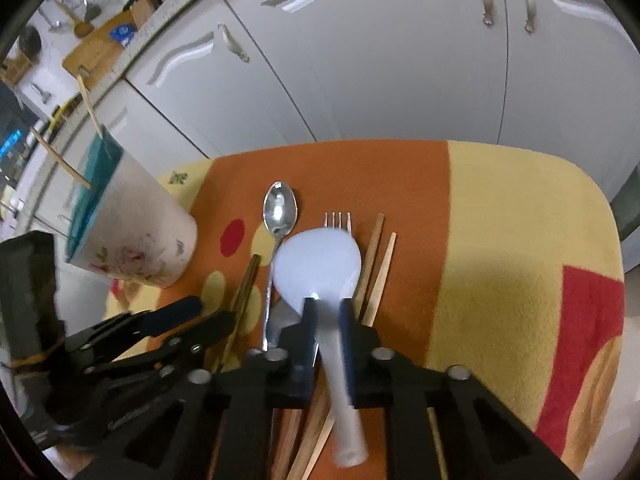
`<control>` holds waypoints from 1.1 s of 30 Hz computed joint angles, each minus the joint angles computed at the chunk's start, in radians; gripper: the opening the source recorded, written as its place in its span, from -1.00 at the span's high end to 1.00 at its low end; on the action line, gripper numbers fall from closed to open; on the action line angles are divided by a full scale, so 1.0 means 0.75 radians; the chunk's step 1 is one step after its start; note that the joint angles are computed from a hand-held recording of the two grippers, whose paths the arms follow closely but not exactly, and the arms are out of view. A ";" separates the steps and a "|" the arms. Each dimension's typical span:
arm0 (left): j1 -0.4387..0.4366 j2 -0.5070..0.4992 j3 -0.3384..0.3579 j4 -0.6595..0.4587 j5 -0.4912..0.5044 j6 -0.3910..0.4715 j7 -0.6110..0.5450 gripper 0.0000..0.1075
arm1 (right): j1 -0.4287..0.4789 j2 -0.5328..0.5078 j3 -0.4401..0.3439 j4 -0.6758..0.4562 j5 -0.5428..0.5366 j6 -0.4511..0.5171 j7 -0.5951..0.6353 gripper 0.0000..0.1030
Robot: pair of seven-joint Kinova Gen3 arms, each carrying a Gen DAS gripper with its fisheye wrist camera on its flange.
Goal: Organize utensils
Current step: 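Grasp the gold fork with the left tool while the right tool grasps the white plastic spoon, then lift the gold fork with the left tool while the right tool lifts the white spoon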
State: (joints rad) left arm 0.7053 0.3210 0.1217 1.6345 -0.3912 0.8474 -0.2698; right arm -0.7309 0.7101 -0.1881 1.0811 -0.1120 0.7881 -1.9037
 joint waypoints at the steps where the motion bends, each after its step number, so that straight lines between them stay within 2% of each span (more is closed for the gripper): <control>1: -0.002 0.009 0.001 -0.010 0.000 0.002 -0.006 0.20 | 0.002 0.001 0.001 -0.006 -0.001 0.003 0.001 0.87; 4: -0.012 0.028 -0.001 -0.022 0.004 -0.030 -0.032 0.29 | 0.030 -0.024 -0.021 0.043 -0.028 -0.035 0.018 0.87; 7: 0.000 0.055 -0.016 -0.055 -0.017 -0.004 -0.049 0.56 | 0.005 -0.036 0.008 0.046 0.003 -0.052 0.007 0.86; 8: -0.001 0.062 -0.019 -0.064 -0.016 0.003 -0.058 0.67 | -0.007 -0.029 0.020 0.021 0.020 -0.021 0.002 0.80; 9: -0.007 0.065 -0.019 -0.067 -0.013 -0.001 -0.075 0.79 | -0.017 -0.021 0.027 -0.004 0.034 0.005 -0.001 0.58; 11: -0.026 0.060 -0.015 -0.055 0.005 -0.026 -0.117 0.87 | -0.033 -0.012 0.029 -0.037 0.062 0.030 0.020 0.21; 12: -0.036 0.054 -0.012 -0.045 0.019 -0.040 -0.136 0.90 | -0.036 -0.012 0.027 -0.043 0.071 0.034 0.034 0.21; 16: -0.051 0.009 -0.010 0.022 0.055 -0.096 -0.163 0.90 | -0.029 0.065 0.006 -0.181 0.062 0.156 0.105 0.21; 19: -0.046 -0.013 -0.004 0.048 0.062 -0.094 -0.163 0.90 | -0.072 0.120 0.046 -0.280 0.086 0.246 0.097 0.21; 22: -0.037 -0.039 0.003 0.080 0.061 -0.091 -0.146 0.90 | -0.119 0.106 0.062 -0.280 0.125 0.244 0.123 0.19; 24: -0.036 -0.060 0.007 0.108 0.062 -0.098 -0.123 0.90 | -0.156 0.100 0.077 -0.282 0.162 0.249 0.135 0.05; 28: -0.028 -0.080 0.016 0.134 0.040 -0.097 -0.068 0.90 | -0.255 0.148 0.130 -0.374 0.266 0.341 0.140 0.04; 31: -0.041 -0.085 0.026 0.147 0.047 -0.111 -0.056 0.90 | -0.323 0.175 0.184 -0.403 0.355 0.353 0.112 0.04; 33: -0.044 -0.082 0.030 0.140 0.048 -0.102 -0.053 0.90 | -0.314 0.184 0.179 -0.415 0.353 0.361 0.088 0.08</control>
State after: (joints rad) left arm 0.6726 0.2595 0.1441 1.7397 -0.3552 0.7712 -0.3093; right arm -0.9666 0.8484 -0.0540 0.7702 0.1530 1.0588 -1.8380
